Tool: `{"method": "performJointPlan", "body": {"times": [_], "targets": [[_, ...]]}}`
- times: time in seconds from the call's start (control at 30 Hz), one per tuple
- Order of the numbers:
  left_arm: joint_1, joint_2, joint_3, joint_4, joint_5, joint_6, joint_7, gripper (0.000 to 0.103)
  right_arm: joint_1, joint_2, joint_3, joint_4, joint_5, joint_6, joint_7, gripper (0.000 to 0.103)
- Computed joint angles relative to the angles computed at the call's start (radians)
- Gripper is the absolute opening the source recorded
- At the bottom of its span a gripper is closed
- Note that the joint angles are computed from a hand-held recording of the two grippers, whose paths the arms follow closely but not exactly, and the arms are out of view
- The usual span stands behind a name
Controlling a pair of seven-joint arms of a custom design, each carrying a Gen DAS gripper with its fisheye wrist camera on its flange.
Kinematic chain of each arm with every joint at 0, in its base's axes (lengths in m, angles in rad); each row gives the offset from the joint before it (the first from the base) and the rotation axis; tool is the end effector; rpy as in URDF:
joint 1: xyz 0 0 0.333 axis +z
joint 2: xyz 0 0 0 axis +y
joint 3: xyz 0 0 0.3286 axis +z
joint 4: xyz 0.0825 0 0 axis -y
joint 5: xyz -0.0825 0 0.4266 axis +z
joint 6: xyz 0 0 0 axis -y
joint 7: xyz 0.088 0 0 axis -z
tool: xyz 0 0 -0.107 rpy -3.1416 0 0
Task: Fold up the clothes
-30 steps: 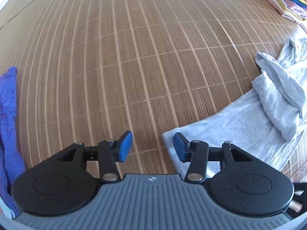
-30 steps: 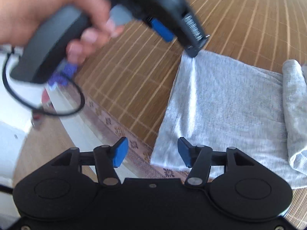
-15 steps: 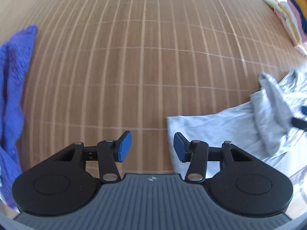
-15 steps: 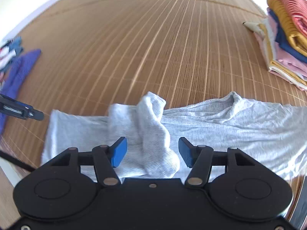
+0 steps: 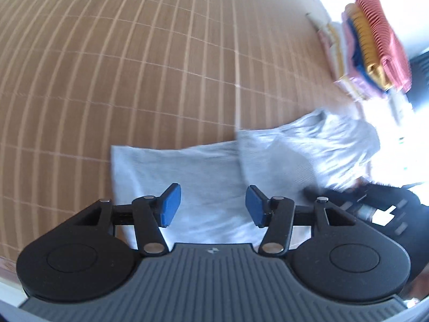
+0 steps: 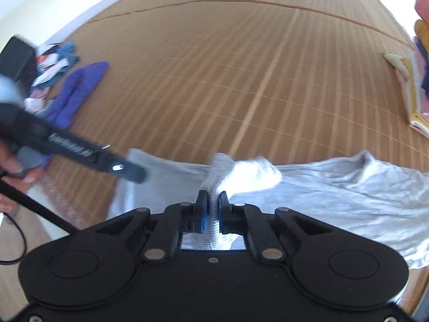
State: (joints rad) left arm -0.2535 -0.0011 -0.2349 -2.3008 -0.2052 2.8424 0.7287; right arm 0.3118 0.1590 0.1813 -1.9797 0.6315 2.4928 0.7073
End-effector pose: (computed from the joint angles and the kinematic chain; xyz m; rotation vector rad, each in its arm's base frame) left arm 0.5218 -0.2651 0.3921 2.5875 -1.4777 0.8402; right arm 0.5815 0.3045 0.4153 -2.4071 0.8312 -0.0010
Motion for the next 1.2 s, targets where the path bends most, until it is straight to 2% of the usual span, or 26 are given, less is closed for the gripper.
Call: {"method": "performJointPlan", "body": {"times": [0.13,0.27,0.33,0.37,0.47,0.6,0.63,0.67,0.7,0.77,0.83,0.9,0.97,1.0,1.07,1.13,1.2], "targets": [[-0.006,-0.015,-0.005,-0.001,0.008,0.001,-0.022,0.060,0.007,0.001,0.018,-0.015,0.055,-0.043,-0.040,0.009],[0.014,-0.063,-0.015,-0.046,0.204,-0.002,-0.223,0.060,0.013,-0.010,0.021,-0.026,0.107,-0.060,-0.082,0.009],[0.028,-0.099,-0.024,-0.086,0.230,-0.004,-0.287,0.060,0.020,-0.013,0.019,-0.033,0.111,-0.056,-0.103,0.009],[0.026,-0.119,-0.022,-0.110,0.203,0.000,-0.276,0.060,0.026,-0.017,0.019,-0.040,0.108,-0.054,-0.107,0.009],[-0.002,-0.152,0.004,-0.159,0.058,0.006,-0.144,0.060,0.053,-0.002,0.021,-0.035,0.056,-0.043,-0.063,0.009],[-0.040,-0.188,0.041,-0.195,-0.121,-0.002,0.092,0.060,0.097,0.024,0.032,-0.051,-0.062,0.020,0.034,0.011],[-0.048,-0.194,0.050,-0.205,-0.165,0.001,0.147,0.060,0.108,0.041,0.039,-0.052,-0.089,0.045,0.051,0.013],[-0.049,-0.197,0.054,-0.212,-0.197,0.002,0.186,0.060,0.116,0.048,0.045,-0.052,-0.114,0.051,0.074,0.019],[-0.048,-0.201,0.057,-0.220,-0.225,0.000,0.216,0.060,0.119,0.052,0.053,-0.051,-0.128,0.050,0.090,0.030],[-0.046,-0.212,0.066,-0.235,-0.283,-0.004,0.277,0.060,0.123,0.053,0.070,-0.054,-0.129,0.042,0.116,0.038],[-0.044,-0.228,0.077,-0.250,-0.331,-0.006,0.340,0.060,0.123,0.049,0.081,-0.047,-0.115,0.010,0.140,0.038],[-0.037,-0.251,0.086,-0.266,-0.361,-0.017,0.396,0.060,0.122,0.028,0.080,-0.057,-0.088,0.017,0.180,0.039],[-0.030,-0.267,0.094,-0.280,-0.387,-0.022,0.441,0.060,0.138,0.008,0.052,-0.080,-0.140,0.097,0.310,0.044],[-0.028,-0.272,0.098,-0.285,-0.403,-0.025,0.460,0.060,0.148,0.005,0.034,-0.090,-0.194,0.143,0.398,0.055],[-0.030,-0.281,0.108,-0.295,-0.446,-0.026,0.499,0.060,0.163,0.021,-0.011,-0.087,-0.347,0.195,0.605,0.061],[-0.031,-0.288,0.111,-0.303,-0.477,-0.028,0.532,0.060,0.154,0.060,-0.034,-0.049,-0.435,0.177,0.737,0.061],[-0.028,-0.294,0.110,-0.310,-0.494,-0.033,0.554,0.060,0.129,0.095,-0.028,-0.016,-0.457,0.171,0.784,0.061]]}}
